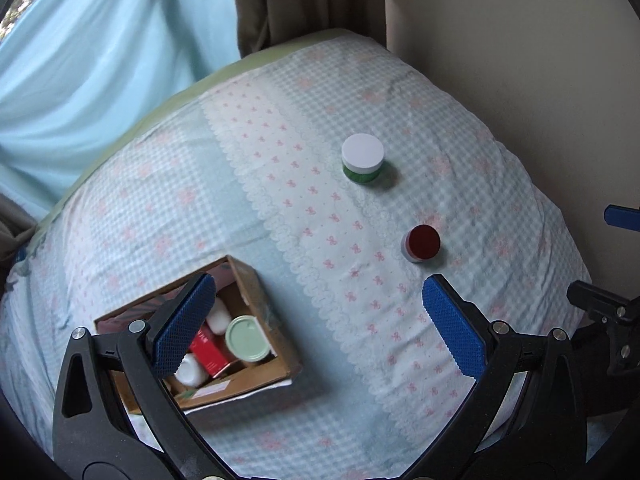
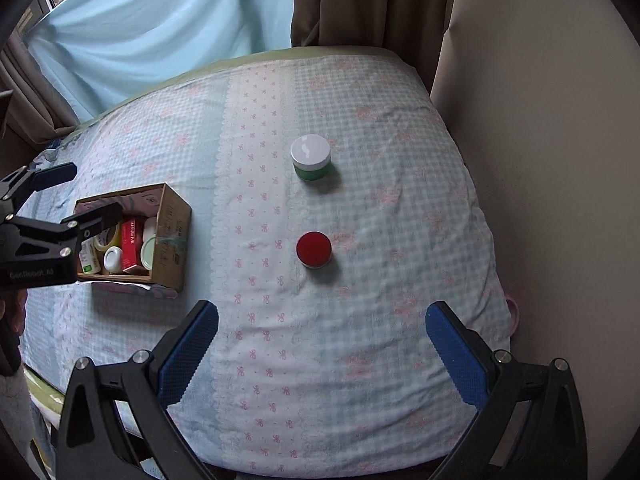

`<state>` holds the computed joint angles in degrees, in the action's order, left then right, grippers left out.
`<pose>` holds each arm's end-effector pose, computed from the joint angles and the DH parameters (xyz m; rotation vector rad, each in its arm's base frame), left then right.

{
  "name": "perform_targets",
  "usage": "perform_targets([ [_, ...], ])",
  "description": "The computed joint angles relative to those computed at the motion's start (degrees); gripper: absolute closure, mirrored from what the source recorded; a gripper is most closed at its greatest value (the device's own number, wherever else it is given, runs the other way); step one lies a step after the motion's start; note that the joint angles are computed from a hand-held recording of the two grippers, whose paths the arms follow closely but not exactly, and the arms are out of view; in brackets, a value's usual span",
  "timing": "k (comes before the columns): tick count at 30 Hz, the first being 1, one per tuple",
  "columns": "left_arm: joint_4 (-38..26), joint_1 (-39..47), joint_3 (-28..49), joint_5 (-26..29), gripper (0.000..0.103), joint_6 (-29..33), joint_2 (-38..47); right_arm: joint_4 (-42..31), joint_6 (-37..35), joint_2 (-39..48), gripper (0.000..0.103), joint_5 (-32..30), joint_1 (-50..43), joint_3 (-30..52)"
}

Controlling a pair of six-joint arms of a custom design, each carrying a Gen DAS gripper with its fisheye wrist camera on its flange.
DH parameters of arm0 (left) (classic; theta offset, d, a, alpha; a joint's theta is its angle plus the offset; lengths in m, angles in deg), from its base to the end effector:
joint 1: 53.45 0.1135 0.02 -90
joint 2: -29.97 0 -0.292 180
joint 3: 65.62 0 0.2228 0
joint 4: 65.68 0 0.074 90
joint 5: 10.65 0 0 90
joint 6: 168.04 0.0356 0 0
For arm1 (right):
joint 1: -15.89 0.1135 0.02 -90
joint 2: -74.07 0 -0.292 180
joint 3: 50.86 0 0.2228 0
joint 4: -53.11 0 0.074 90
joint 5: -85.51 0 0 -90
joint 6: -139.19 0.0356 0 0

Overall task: Organize rigid objects
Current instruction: 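Move the left gripper to the white-lidded green jar while the right approaches the red-lidded tin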

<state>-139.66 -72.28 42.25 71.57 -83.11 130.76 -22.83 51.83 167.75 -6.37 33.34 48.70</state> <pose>0.3221 -0.1047 0.3273 0.2882 2.7040 0.0658 0.2837 0.0904 0.3247 -0.3691 2.7772 0.1312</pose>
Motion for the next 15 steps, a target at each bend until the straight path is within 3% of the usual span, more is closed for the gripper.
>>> perform_targets([
  [11,6.79,0.62,16.74,4.26,0.000,6.39,26.08,15.54,0.04,8.42,0.000,-1.89,-1.81,-10.26],
  [15,6.38,1.18,26.57,4.32,0.000,10.42,36.81,24.12,1.04,13.83,0.000,-1.01,-0.13,-13.25],
])
